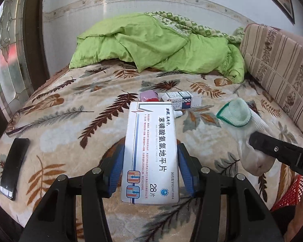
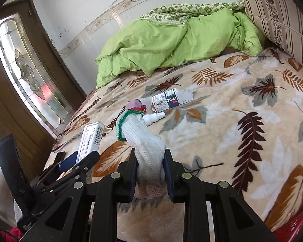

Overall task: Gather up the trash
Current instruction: 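Lift the white medicine box and white glove off the bed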

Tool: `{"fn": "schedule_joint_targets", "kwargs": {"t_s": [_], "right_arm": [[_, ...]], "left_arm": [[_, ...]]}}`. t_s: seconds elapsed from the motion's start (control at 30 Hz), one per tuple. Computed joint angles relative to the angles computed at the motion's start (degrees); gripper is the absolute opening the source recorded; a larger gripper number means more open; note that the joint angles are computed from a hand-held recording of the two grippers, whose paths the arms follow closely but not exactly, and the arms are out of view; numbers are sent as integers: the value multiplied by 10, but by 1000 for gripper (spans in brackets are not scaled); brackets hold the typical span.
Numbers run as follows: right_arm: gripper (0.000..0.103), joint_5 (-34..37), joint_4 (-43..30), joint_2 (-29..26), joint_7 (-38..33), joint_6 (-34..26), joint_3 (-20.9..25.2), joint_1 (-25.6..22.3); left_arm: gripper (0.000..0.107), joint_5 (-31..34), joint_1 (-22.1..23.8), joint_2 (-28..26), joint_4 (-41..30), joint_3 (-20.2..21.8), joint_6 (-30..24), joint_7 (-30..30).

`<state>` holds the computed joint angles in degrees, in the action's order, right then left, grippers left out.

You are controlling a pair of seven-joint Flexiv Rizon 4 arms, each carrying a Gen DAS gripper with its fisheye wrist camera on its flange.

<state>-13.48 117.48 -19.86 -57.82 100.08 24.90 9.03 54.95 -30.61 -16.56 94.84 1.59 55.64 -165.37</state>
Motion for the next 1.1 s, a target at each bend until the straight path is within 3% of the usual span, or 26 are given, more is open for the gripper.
{"fn": "schedule_joint_targets", "kwargs": {"t_s": [0.37,1.1], "right_arm": [[26,4,-12,-12,0,-5,-1,4],[26,13,-12,-10,3,-5,-11,12]], "left_arm": [[51,2,-7,-11,-12,3,-29,9],[51,14,-15,-17,-23,1,-38,17]]}}
